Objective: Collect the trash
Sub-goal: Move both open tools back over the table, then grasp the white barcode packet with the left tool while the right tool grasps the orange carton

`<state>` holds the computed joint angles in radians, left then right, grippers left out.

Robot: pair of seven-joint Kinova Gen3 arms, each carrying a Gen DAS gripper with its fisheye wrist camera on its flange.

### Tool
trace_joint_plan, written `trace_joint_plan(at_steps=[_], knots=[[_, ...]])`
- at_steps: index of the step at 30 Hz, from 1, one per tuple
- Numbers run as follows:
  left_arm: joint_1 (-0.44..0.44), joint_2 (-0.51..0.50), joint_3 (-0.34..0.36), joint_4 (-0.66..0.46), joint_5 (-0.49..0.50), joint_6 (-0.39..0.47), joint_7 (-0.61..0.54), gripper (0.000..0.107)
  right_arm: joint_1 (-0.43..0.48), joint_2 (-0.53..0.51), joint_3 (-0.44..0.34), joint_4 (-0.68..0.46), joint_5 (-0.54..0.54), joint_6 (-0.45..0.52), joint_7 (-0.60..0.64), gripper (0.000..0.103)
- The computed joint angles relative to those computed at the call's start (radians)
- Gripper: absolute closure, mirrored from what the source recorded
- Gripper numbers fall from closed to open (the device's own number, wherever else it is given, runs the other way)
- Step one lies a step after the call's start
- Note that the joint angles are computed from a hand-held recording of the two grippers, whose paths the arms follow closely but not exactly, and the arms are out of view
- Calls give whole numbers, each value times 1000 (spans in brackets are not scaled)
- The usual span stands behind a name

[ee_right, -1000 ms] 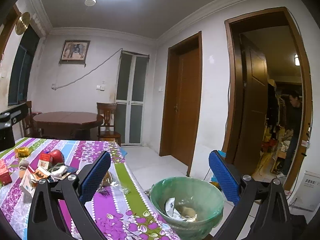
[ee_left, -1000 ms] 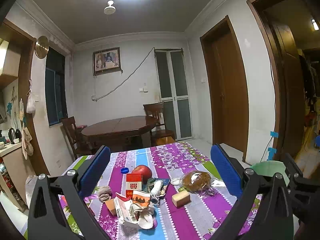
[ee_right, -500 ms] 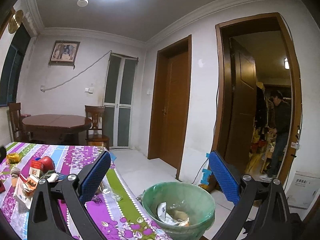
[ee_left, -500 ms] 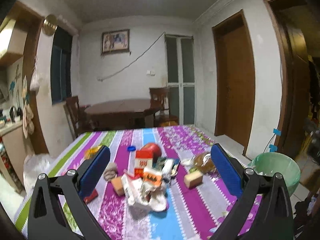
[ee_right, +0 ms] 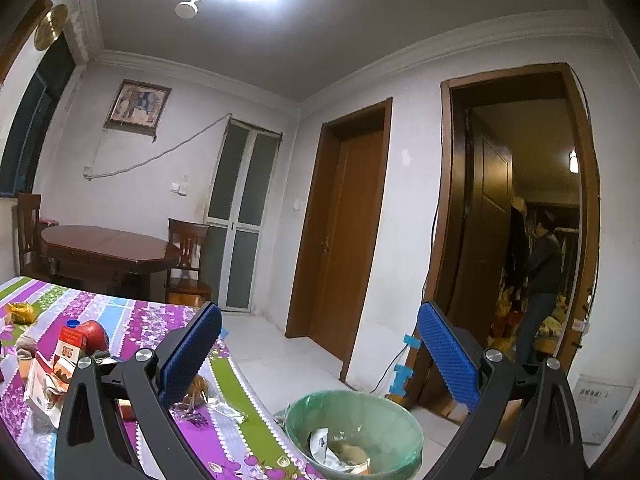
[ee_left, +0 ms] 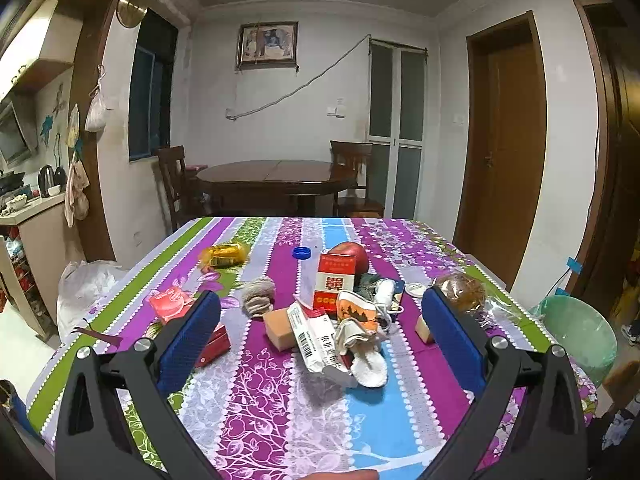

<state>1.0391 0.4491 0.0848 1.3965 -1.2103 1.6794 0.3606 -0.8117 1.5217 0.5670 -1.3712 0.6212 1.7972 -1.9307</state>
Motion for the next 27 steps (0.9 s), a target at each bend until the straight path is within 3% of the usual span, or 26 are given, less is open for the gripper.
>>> trace_joint_plan(at_steps=[10, 16, 27], knots=[[-22, -17, 7, 53, 69, 14, 39, 10, -14, 7, -78, 34, -122, 2, 18, 5], [-69, -64, 36, 127, 160, -8, 113, 10, -25, 12, -165, 99, -285, -2, 60, 5], [-138, -166, 94, 289, 222, -122, 233, 14, -65, 8, -328, 304, -569, -62, 129, 5]])
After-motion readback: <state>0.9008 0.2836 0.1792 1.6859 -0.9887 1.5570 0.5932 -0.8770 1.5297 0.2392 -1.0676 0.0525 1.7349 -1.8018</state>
